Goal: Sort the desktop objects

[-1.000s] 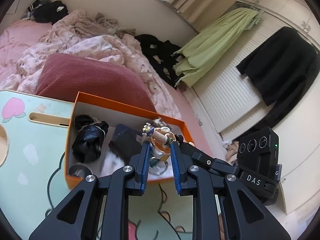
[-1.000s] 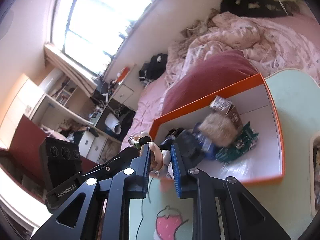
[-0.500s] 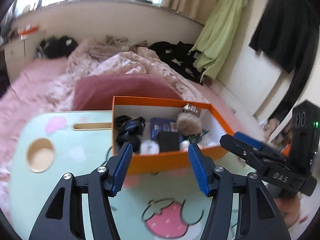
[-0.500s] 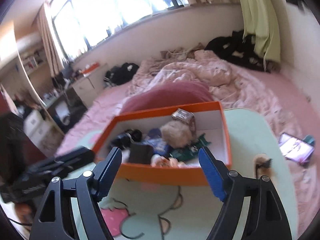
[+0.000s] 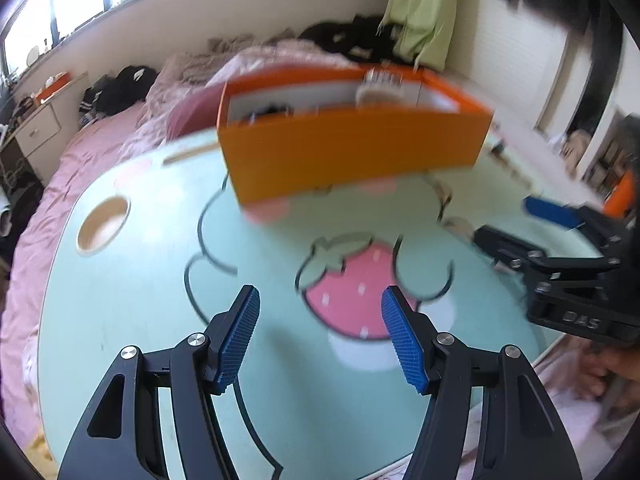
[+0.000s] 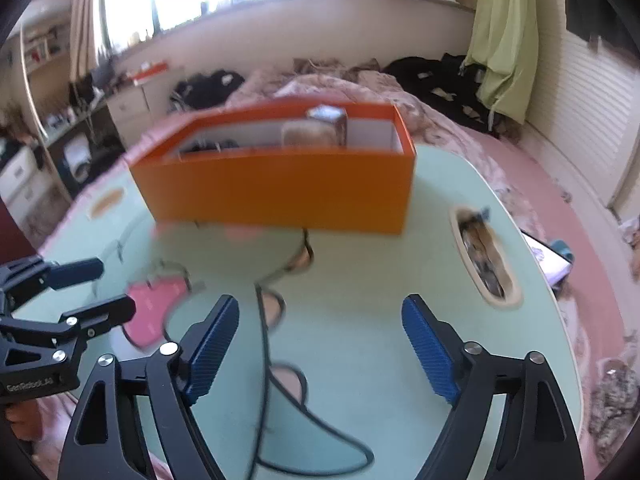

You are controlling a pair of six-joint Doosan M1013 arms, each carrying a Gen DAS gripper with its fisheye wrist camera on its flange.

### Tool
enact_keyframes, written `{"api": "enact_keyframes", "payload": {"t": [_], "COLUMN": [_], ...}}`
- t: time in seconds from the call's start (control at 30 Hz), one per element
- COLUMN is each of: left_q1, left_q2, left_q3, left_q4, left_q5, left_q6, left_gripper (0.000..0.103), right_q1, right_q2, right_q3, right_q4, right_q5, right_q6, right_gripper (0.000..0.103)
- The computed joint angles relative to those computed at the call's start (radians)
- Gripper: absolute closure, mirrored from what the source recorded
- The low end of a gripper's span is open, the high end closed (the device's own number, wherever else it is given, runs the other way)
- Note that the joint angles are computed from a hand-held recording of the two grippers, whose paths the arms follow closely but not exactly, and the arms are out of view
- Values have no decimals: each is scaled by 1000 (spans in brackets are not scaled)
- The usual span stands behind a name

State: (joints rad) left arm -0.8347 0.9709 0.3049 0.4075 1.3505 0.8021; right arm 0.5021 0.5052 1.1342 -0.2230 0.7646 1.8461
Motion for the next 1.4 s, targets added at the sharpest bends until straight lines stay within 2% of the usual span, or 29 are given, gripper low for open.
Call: {"api": "enact_keyframes", "payload": {"t": [0.07,0.1,0.13,0.2,0.23,0.47,1.4], "left_q1": [-4,-4,-3,0,1,-1,-2], "left_q2": [-27,-26,-29,-26,-25,-35,-39], "left_q3": [61,61,69,67,68,96,97], "left_q4": [12,20,18,12,11,18,22], "left_q5": [-35,-25,-28,-20,-21,-63,-70], "left_q6": [-37,-51,-61,-74,-78,-70,-65], "left_gripper": [22,19,16,2,0,0,0], "right_q1": [8,8,7,1,1,4,7], "right_q2": [-4,-14,-20,-31,-32,-38,-40], "right_q3": [15,40,54,78,81,90,91], "right_q4": [-60,-82,-94,-92,-89,-101,-107], "right_q5": [12,-12,-25,-62,-69,-83,-86], "right_q6": [40,70,92,102,102,108,113], "right_gripper": [12,8,0,0,0,0,0]}}
